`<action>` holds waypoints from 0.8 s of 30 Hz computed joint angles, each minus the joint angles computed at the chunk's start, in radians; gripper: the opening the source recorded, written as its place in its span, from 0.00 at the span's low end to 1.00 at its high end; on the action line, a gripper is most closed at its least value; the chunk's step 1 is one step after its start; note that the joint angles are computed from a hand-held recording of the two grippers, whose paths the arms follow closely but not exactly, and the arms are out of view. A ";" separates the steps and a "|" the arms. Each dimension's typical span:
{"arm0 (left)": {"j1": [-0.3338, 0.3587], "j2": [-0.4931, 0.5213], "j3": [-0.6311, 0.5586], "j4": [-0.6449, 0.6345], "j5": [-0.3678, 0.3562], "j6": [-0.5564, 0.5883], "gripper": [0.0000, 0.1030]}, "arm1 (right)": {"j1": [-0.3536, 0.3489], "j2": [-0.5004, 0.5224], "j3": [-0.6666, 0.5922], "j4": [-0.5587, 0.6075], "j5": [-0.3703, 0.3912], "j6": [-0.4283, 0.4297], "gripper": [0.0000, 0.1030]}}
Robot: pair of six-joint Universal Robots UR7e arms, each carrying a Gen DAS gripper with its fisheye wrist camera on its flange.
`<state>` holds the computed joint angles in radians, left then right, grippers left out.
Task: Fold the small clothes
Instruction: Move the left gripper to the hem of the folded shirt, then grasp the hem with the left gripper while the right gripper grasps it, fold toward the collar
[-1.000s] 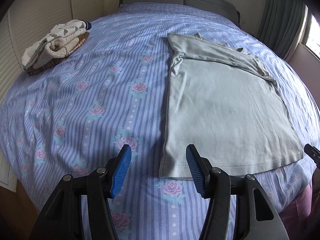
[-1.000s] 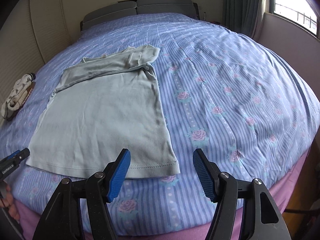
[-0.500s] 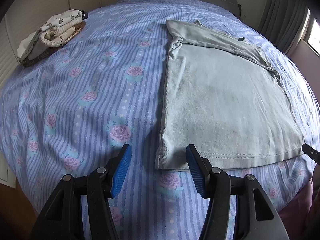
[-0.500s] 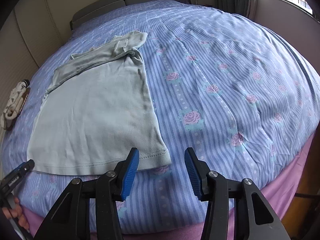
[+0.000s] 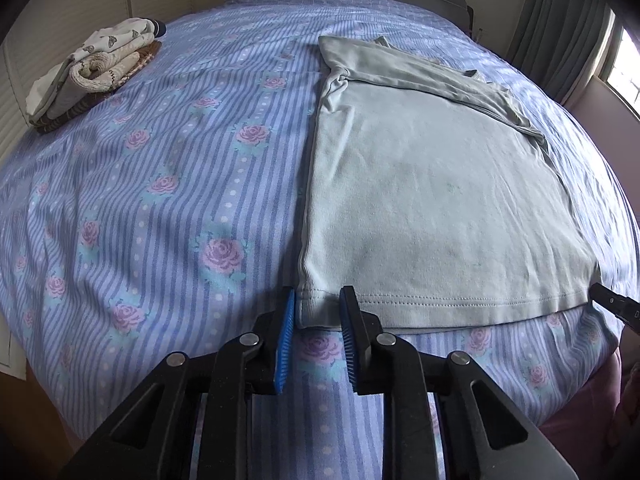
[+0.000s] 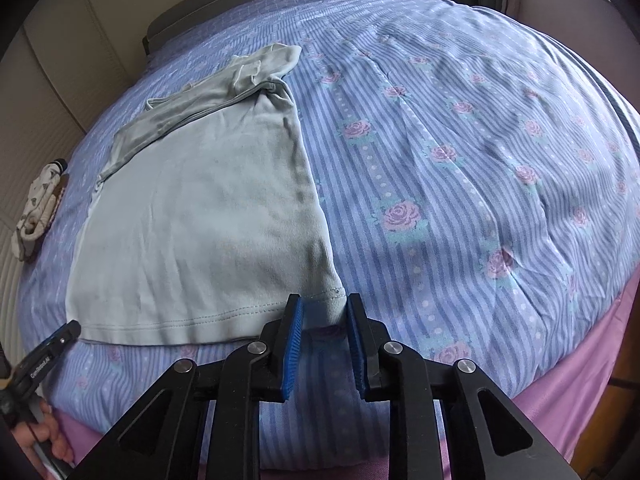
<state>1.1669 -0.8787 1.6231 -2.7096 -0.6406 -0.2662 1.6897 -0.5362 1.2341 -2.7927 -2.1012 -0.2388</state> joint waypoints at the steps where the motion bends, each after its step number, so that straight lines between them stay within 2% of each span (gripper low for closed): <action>1: 0.000 0.000 0.000 0.004 0.000 -0.001 0.20 | -0.001 -0.001 0.002 -0.003 0.005 0.000 0.15; 3: -0.001 -0.001 0.002 0.001 0.002 -0.004 0.20 | -0.001 -0.004 0.007 -0.008 0.012 0.002 0.12; 9: -0.001 -0.008 0.012 -0.007 -0.003 -0.007 0.09 | 0.000 -0.014 0.028 -0.041 0.026 -0.006 0.07; 24: -0.039 -0.054 0.039 -0.056 0.025 0.006 0.07 | 0.014 -0.055 0.089 -0.147 0.066 -0.037 0.06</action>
<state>1.1280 -0.9323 1.6624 -2.7654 -0.6151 -0.2602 1.7036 -0.5910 1.3227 -2.9394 -2.0348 -0.2759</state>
